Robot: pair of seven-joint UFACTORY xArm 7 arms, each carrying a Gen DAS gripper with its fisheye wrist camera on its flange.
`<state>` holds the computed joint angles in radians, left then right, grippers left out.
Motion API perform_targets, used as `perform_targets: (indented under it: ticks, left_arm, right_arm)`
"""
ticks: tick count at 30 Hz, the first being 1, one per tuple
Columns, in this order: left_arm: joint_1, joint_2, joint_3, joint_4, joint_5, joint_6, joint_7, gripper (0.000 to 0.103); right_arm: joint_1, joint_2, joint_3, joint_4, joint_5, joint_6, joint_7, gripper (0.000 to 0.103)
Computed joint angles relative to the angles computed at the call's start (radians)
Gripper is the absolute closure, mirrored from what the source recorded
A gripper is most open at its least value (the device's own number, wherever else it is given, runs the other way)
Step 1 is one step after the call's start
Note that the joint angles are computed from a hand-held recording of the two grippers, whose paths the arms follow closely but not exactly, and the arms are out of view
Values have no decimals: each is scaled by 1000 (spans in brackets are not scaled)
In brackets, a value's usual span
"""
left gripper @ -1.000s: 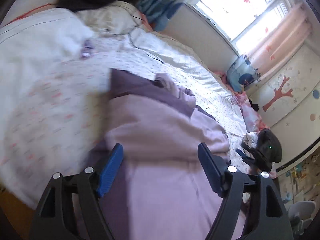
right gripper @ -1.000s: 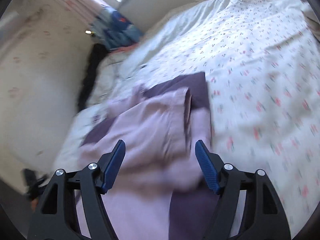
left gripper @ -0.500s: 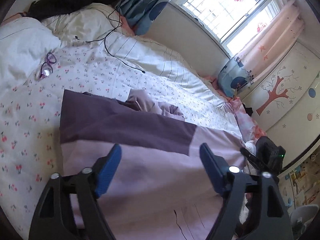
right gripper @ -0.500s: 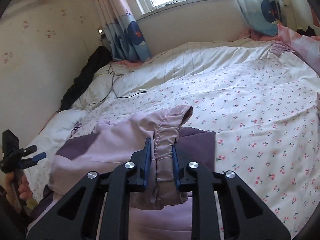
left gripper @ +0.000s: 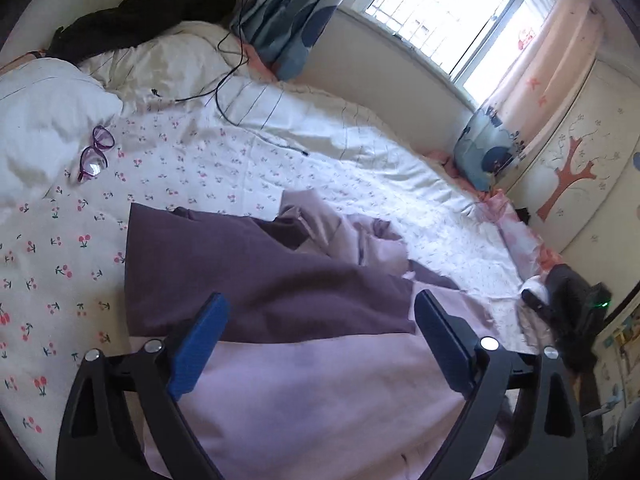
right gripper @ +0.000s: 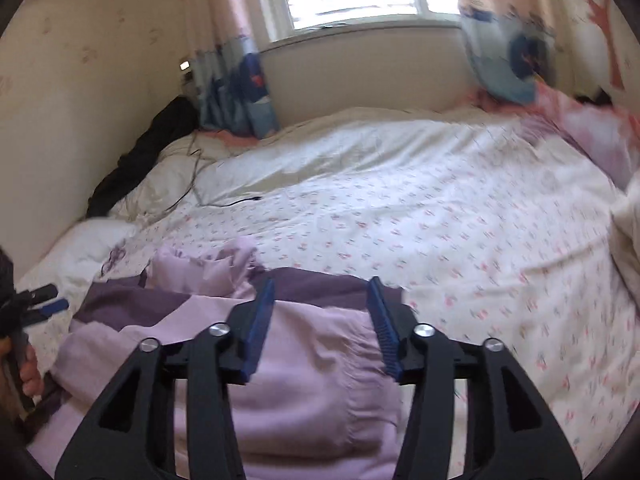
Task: Fold large clothes
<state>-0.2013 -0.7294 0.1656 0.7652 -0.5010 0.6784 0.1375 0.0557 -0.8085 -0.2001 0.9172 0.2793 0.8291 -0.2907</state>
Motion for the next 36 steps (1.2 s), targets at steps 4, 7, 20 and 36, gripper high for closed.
perform_targets:
  ticks: [4, 7, 20, 36]
  left_arm:
    - [-25, 76, 39, -43, -48, -12, 50, 12]
    - [-37, 63, 27, -86, -66, -71, 131, 12]
    - [197, -411, 173, -113, 76, 548, 4, 12]
    - [595, -611, 758, -219, 94, 1367, 3, 7]
  right_arm:
    - [-11, 167, 54, 4, -83, 113, -27, 54]
    - [3, 192, 5, -42, 10, 68, -69, 54]
    - [-85, -139, -213, 95, 14, 687, -122, 20]
    - [-208, -150, -785, 179, 119, 1494, 78, 10]
